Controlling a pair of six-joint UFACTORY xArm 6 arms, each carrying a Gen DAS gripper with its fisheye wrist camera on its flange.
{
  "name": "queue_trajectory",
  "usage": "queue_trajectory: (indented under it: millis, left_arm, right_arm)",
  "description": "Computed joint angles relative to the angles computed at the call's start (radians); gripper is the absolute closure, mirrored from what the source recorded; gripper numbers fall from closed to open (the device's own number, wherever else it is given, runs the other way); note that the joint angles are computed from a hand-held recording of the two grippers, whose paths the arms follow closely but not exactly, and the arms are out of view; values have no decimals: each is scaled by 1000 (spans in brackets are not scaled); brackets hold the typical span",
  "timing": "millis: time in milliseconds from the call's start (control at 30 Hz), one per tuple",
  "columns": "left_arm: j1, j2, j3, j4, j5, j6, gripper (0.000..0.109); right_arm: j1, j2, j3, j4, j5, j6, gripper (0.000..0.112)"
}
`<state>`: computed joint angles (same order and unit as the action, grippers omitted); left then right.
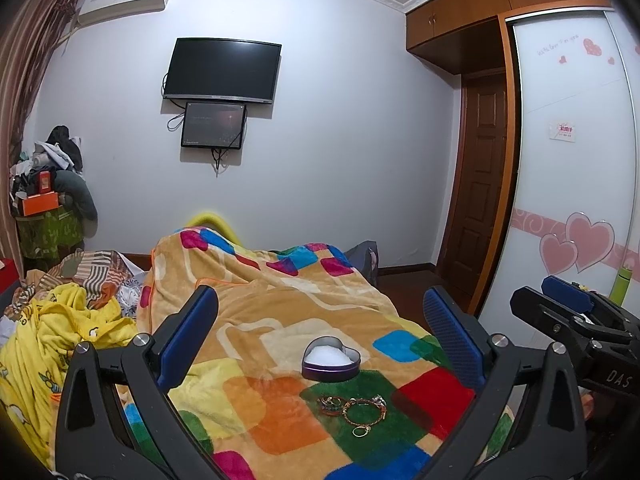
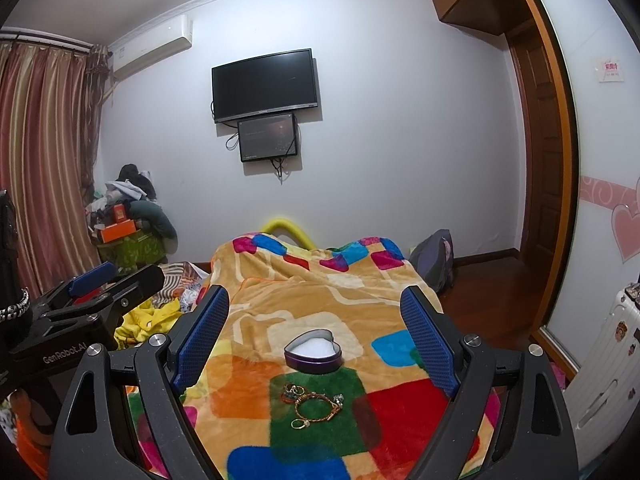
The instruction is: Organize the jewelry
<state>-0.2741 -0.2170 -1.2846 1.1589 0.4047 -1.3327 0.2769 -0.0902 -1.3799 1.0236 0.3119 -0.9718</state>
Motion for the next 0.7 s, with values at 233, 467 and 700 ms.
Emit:
queue_trajectory:
  millis: [233, 467, 700]
  left_arm:
    - [1, 3, -2, -14, -8, 11, 6]
    - [-1, 6, -2, -9, -7, 5, 6]
    - [1, 10, -5, -19, -13, 11, 6]
  right_arm:
    - [0, 0, 3, 1, 0, -2, 27]
    - [-1, 0, 3, 0, 2, 1, 27]
    - [-1, 5, -2, -1, 2, 2, 27]
